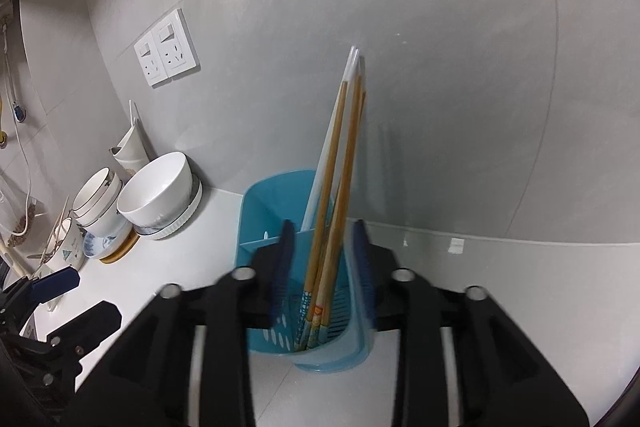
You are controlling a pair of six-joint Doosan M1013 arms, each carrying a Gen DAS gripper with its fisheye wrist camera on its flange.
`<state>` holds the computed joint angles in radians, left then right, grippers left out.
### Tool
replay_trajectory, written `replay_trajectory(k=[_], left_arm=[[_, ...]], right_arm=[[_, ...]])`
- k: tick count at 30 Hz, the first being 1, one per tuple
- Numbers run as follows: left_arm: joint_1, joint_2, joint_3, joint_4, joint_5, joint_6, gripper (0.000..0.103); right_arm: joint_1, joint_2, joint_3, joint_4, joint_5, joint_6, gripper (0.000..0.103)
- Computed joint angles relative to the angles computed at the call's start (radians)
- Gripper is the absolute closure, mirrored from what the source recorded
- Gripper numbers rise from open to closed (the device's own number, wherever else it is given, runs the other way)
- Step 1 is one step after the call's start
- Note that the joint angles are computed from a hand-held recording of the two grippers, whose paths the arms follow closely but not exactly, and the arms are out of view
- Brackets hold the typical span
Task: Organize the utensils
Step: 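Lower the right tool's chopstick into the blue holder and open the right tool, then move both open tools back over the row of chopsticks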
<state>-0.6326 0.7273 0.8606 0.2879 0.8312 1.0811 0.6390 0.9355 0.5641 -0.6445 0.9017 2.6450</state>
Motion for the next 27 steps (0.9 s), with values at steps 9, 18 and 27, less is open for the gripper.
replay_trajectory(k=[9, 18, 27], left_arm=[[-0.011, -0.003, -0.008, -0.023, -0.013, 0.021, 0.006], [-0.034, 0.005, -0.027, -0.09, -0.009, 0.078, 0.006], [-0.064, 0.032, -0.074, -0.191, 0.058, 0.161, 0.006]], right_arm=[[0.01, -0.088, 0.129, -0.044, 0.026, 0.059, 0.029], [0.019, -0.184, 0.281, -0.092, 0.078, 0.155, 0.008], [0.027, -0.279, 0.437, -0.105, 0.155, 0.243, 0.008]])
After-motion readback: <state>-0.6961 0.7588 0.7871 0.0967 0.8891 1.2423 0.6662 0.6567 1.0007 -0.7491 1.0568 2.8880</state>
